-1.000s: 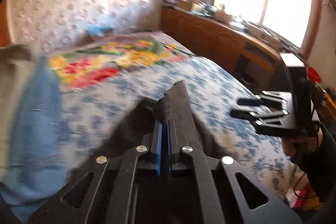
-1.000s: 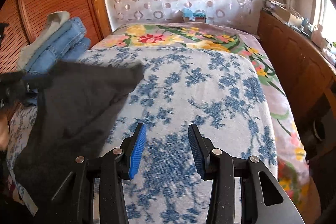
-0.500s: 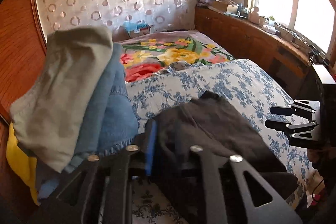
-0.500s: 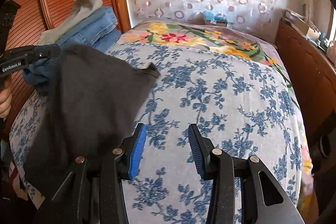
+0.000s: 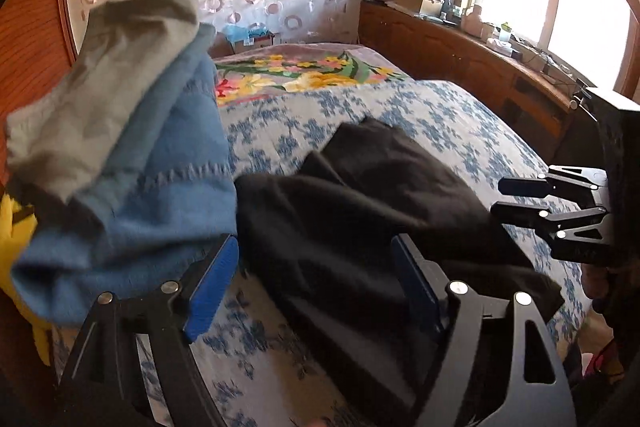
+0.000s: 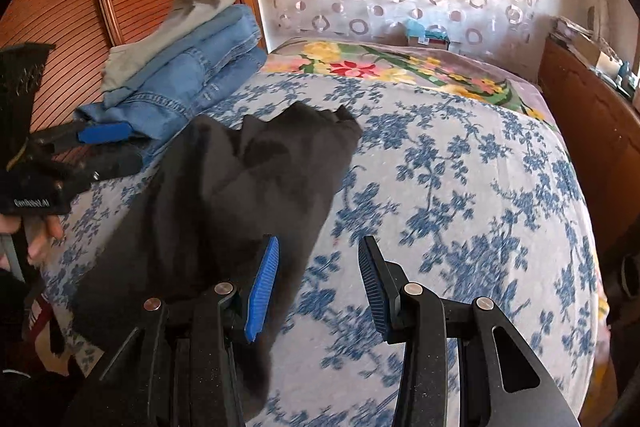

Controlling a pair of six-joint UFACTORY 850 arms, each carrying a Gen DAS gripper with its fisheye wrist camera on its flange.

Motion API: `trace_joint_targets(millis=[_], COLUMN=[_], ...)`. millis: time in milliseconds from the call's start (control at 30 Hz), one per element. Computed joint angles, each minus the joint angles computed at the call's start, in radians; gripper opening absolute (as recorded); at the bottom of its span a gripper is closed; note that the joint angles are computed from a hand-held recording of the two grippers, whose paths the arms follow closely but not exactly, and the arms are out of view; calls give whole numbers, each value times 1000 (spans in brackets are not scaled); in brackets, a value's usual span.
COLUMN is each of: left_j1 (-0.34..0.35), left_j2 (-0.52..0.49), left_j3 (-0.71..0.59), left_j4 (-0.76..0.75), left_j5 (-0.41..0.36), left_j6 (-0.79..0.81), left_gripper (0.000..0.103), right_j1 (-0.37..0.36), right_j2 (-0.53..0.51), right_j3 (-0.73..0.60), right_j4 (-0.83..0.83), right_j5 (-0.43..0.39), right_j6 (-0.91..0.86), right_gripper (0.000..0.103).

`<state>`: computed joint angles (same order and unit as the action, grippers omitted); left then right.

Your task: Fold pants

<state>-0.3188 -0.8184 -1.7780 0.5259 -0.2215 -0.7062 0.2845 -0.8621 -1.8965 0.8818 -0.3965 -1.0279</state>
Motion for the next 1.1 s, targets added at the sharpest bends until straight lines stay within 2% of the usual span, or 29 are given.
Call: trace_joint_targets(millis=[367, 567, 733, 900, 967, 1033, 1100], left_j1=[-26, -37, -41, -41, -42, -43, -45], left_j2=[71, 95, 110, 118, 121, 125, 131], left_j3=[154, 202, 238, 263, 271, 279, 289], left_j4=[223, 257, 301, 323, 356, 390, 439], left_j5=[46, 57, 67, 77, 76, 74, 74], left_j6=[-247, -295, -356, -392, -431, -471, -524], left_gripper=[79, 79, 79, 79, 79, 79, 79], right_j1=[8, 19, 26, 20, 15, 11, 9], right_j2=[123, 180, 196, 197, 198, 203, 214], right_j3=[207, 299, 333, 335, 339, 347, 365], right_j4=[165, 208, 181, 155, 163, 179, 219], right_j5=[43, 58, 68, 45, 27, 19, 14], right_j6=[-152, -187, -158, -121, -128, -149, -205], right_gripper=[43, 43, 43, 43, 35, 20, 12])
